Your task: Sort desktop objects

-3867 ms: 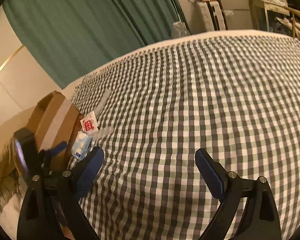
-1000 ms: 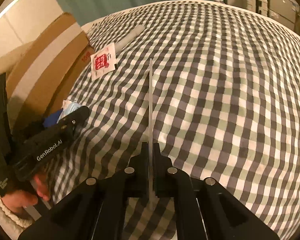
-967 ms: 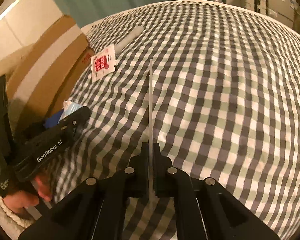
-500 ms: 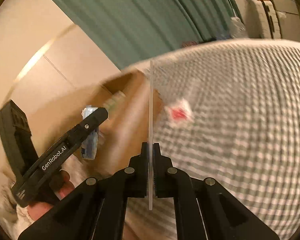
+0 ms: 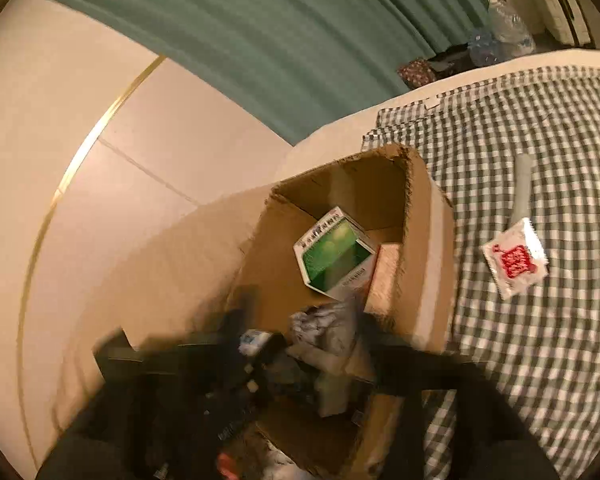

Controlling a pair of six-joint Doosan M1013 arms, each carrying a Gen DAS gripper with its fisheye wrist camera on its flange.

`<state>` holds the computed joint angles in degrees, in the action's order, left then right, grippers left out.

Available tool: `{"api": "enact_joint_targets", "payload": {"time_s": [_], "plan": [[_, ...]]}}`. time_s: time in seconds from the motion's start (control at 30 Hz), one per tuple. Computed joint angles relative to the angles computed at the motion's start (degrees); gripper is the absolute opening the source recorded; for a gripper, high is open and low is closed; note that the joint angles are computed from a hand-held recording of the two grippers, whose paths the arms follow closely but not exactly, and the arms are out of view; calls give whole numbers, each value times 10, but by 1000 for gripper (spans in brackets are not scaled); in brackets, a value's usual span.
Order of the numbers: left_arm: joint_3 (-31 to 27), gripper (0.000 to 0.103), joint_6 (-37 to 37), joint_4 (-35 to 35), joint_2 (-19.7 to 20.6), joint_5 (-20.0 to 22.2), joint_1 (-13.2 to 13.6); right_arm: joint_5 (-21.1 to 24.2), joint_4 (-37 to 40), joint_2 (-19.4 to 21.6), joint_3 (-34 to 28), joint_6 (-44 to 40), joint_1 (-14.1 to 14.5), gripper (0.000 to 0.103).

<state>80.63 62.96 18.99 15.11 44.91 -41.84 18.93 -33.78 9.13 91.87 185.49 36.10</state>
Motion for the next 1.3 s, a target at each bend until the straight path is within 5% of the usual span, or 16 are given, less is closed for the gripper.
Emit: {"api": "enact_joint_targets", "payload": {"time_s": [0.07,0.27,0.33,0.47,0.67,0.87,1.3], "plan": [[9,96,-19,11,-7,-11,-3,5,-1,-9,5,-5,-4,84],[35,98,-74,21,-33,-31,-22,87,-161,-47,33,96,20,84],[43,98,-73,9,-41,-35,-29,158,-190,-58,33,91,43,84],[57,98,-104,12,-54,-51,-58,369,-228,-61,12,1,106,84],[65,98,-158,35,-64,-58,-113,517,-227,-76,30,-16,151,84],[55,98,-179,77,-49,-44,-158,551,-234,-103,69,5,163,84],[22,98,-213,112,10,-19,-185,503,-236,-155,163,98,132,84]]}}
